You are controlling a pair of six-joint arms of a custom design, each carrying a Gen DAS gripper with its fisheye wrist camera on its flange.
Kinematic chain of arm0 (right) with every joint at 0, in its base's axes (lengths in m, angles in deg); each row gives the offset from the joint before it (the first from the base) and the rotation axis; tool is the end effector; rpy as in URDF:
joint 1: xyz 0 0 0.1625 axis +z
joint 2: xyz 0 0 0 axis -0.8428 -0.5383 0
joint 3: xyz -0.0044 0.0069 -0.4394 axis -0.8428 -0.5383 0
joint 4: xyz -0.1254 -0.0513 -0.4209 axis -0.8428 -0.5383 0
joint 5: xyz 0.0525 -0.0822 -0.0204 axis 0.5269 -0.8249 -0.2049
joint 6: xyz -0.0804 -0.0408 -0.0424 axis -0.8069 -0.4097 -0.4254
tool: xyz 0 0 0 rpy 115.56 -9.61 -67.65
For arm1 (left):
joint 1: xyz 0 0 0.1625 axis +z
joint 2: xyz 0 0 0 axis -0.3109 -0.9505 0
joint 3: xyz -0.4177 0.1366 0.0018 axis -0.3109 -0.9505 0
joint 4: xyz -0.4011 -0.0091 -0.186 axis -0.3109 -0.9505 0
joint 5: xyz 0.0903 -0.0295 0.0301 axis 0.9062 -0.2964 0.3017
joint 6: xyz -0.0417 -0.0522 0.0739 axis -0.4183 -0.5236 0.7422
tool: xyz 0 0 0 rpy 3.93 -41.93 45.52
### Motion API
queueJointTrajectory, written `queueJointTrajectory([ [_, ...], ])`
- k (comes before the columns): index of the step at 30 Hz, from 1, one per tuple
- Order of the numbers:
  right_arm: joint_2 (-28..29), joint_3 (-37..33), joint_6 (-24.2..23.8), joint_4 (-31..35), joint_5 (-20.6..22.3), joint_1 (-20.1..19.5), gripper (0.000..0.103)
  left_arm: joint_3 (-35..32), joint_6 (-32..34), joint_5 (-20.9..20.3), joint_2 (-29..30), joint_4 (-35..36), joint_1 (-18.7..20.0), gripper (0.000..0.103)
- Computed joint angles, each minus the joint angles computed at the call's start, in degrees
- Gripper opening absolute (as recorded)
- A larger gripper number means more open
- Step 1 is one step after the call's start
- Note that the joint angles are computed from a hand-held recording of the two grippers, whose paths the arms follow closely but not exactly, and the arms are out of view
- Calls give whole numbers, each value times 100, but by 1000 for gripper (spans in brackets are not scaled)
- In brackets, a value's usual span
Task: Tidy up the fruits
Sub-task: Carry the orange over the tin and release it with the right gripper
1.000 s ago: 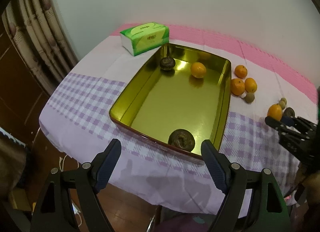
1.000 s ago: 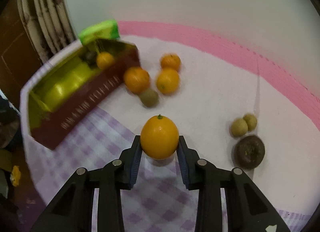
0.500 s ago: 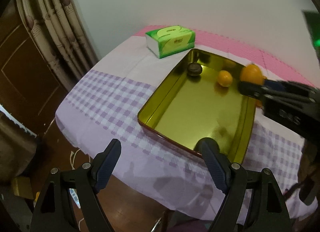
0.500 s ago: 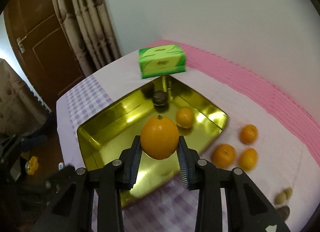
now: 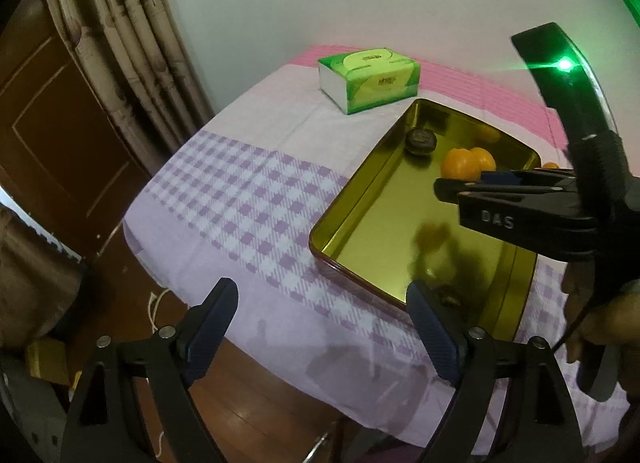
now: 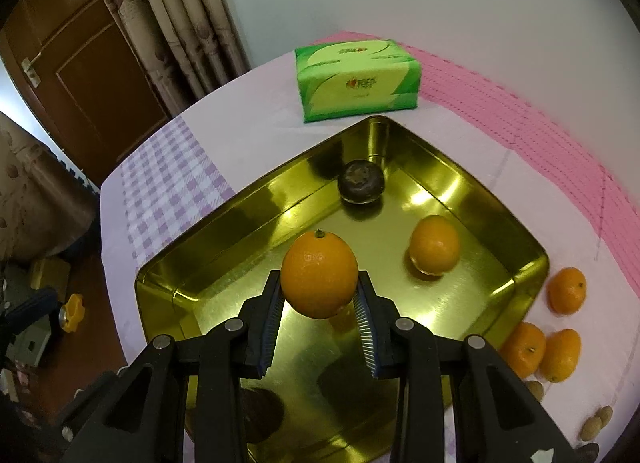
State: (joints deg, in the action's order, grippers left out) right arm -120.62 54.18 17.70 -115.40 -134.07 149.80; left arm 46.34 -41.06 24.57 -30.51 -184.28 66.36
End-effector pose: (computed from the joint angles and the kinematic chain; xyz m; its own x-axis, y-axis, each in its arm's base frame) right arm 0.1386 -0.8837 0.1790 -0.5995 -0.7050 0.3790 -0.7401 0.6685 0.0727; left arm -0.3377 -0.7125 0.0176 -0.5673 -0.4299 -0.7024 0.1367 0.7920 -0.5951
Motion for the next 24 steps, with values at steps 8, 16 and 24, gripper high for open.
queueJointTrajectory([
  [8,176,-163,104,55,-68,52,32,-75,-32,-58,30,118,15,88],
  [16,263,-299,321,142,70,67,34,-67,-56,-108,30,126,27,89],
  [24,-21,-58,415,-54,661,6,35,-122,-37,-118,71,153,33,89],
])
